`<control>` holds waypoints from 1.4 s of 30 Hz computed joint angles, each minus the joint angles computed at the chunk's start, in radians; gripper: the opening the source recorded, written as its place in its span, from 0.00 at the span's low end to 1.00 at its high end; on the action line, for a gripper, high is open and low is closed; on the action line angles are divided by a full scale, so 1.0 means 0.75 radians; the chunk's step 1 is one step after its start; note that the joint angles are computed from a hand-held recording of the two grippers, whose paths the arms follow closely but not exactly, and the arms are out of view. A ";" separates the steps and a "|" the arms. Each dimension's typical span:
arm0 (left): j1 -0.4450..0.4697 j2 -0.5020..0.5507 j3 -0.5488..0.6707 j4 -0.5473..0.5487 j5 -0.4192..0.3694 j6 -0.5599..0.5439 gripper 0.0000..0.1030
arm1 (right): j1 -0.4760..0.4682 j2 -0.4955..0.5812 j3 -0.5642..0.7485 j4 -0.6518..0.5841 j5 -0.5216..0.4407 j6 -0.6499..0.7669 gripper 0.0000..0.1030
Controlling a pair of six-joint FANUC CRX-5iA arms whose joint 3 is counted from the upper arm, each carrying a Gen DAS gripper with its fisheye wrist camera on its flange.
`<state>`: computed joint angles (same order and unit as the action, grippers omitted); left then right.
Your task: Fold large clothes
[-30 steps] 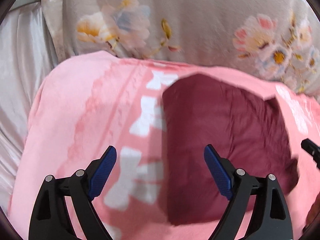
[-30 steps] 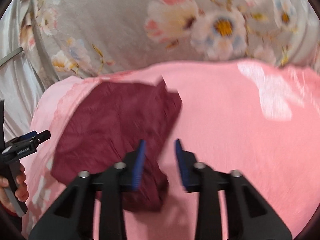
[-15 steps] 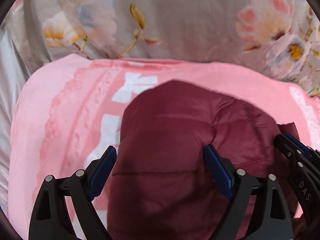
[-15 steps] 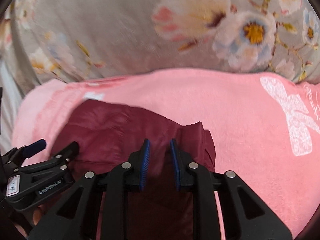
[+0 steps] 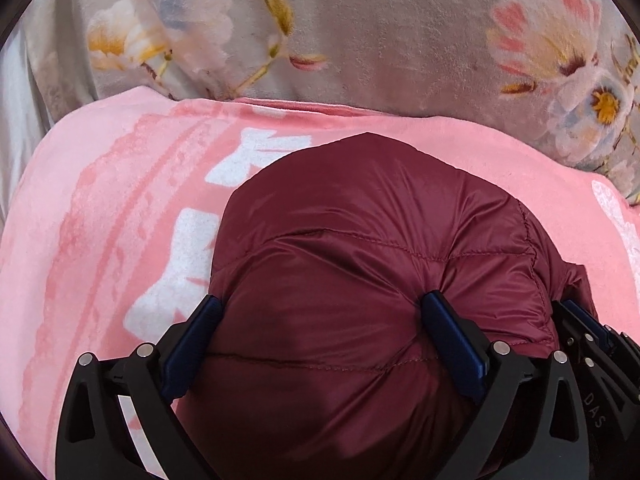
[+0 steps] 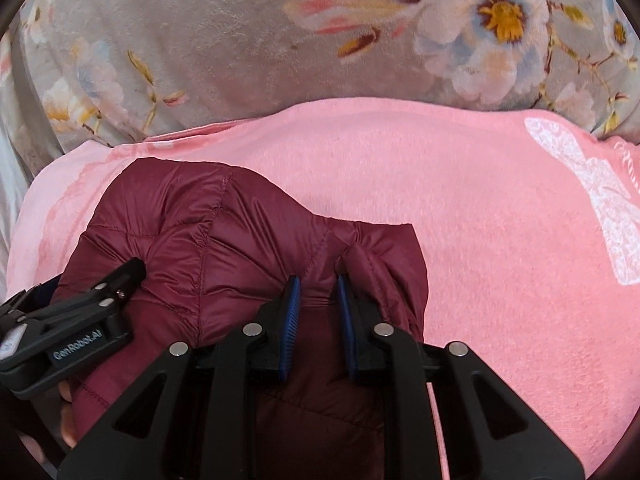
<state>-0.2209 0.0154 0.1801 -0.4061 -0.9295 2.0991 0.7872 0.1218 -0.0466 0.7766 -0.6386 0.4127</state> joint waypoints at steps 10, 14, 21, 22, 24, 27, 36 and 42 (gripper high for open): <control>-0.025 0.029 0.030 -0.054 -0.027 0.027 0.95 | 0.008 0.022 0.050 -0.039 -0.057 0.043 0.17; -0.036 0.039 0.043 -0.078 -0.043 0.037 0.95 | 0.008 0.029 0.060 -0.043 -0.066 0.050 0.17; -0.027 0.026 0.038 -0.054 -0.057 0.015 0.95 | 0.015 0.013 0.068 -0.079 -0.083 0.097 0.18; -0.019 0.009 0.026 -0.029 -0.066 -0.008 0.95 | 0.024 -0.014 0.058 -0.091 -0.098 0.108 0.18; -0.003 -0.067 -0.038 0.031 -0.069 -0.069 0.95 | 0.054 -0.113 -0.015 -0.096 -0.085 0.102 0.18; -0.018 -0.173 -0.129 0.033 -0.092 -0.114 0.95 | 0.133 -0.220 -0.104 -0.072 -0.140 0.118 0.21; 0.005 -0.415 -0.334 0.138 -0.228 -0.130 0.95 | 0.263 -0.360 -0.270 -0.069 -0.325 -0.012 0.21; -0.085 -0.620 -0.493 0.111 -0.279 -0.033 0.95 | 0.500 -0.540 -0.472 0.069 -0.499 -0.253 0.35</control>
<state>-0.2846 -0.4495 -0.1899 -0.3232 -1.1388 2.0745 1.1624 -0.2832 -0.4007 0.8281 -1.0129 0.2230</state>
